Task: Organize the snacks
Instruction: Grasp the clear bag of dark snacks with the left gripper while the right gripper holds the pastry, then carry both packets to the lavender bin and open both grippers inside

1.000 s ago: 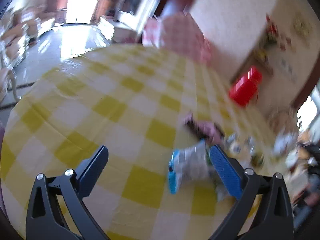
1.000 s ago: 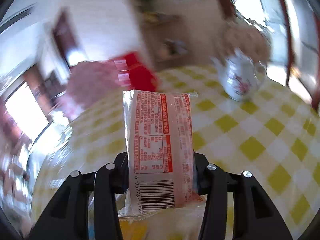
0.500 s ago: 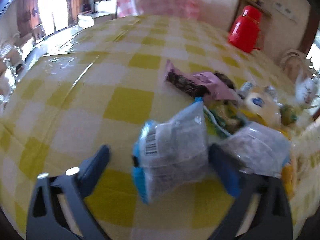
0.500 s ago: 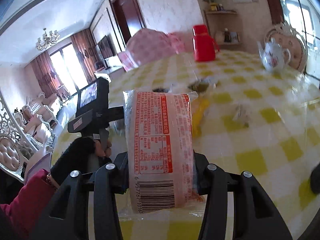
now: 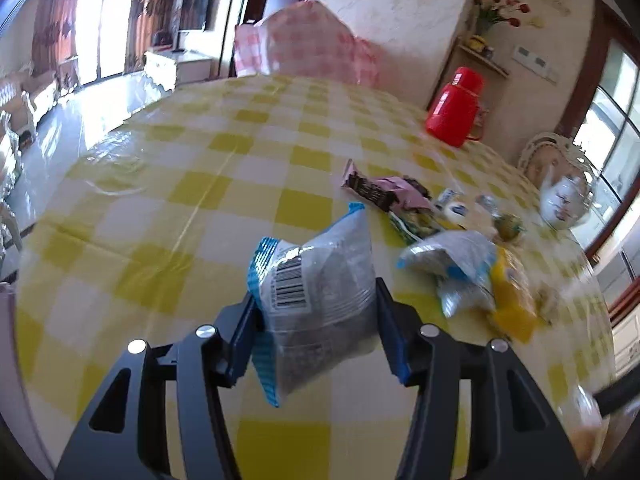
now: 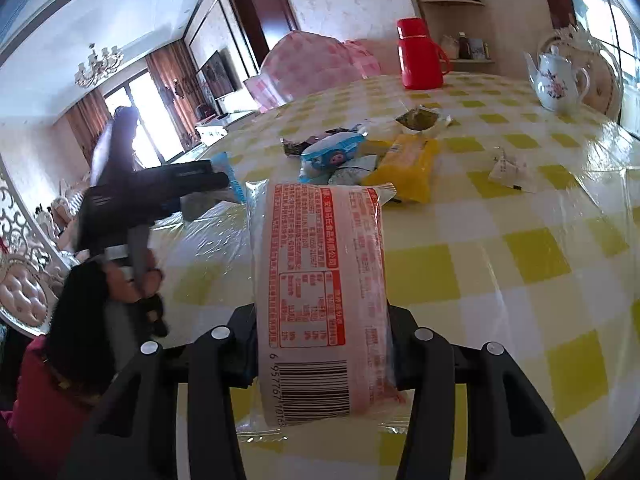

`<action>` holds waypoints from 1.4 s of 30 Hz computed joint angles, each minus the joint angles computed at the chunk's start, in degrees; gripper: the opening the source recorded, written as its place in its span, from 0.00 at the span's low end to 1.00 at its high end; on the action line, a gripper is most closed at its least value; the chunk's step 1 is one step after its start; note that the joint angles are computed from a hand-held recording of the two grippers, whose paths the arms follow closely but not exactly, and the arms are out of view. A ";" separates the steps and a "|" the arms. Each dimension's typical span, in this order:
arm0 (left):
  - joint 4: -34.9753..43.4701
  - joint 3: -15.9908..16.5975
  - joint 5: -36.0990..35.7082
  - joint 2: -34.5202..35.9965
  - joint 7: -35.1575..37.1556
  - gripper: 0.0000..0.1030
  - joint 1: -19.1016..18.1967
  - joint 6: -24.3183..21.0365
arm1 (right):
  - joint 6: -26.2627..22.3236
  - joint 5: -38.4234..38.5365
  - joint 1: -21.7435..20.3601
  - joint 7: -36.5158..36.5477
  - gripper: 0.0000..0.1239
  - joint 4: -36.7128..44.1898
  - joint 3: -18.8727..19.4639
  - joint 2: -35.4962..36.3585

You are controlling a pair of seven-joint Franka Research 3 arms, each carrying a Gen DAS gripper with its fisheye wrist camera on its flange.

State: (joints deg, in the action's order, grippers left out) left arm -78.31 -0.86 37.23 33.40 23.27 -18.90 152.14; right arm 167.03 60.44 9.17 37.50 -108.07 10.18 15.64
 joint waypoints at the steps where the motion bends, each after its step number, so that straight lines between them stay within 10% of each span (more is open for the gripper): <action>1: -2.72 0.21 1.12 -2.21 -0.03 0.52 -0.52 0.49 | 0.57 0.24 0.19 -0.65 0.38 -0.51 0.32 -0.36; 10: -19.16 -0.69 15.16 -16.44 -5.23 0.52 -2.15 4.10 | 1.97 5.85 1.66 -6.97 0.38 -3.58 1.37 -3.60; 23: -38.10 -6.67 24.77 -31.64 -8.69 0.53 6.22 7.96 | 3.06 6.03 8.06 -9.87 0.38 -6.68 0.62 -7.31; 42: -62.21 -8.93 16.04 -49.71 -0.40 0.53 19.97 8.09 | 0.04 -17.09 16.38 0.44 0.38 -2.47 4.20 -2.22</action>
State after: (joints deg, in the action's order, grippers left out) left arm -140.52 -9.79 53.27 -16.32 22.87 1.07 160.23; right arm 167.07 43.34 25.54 37.94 -110.54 14.38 13.43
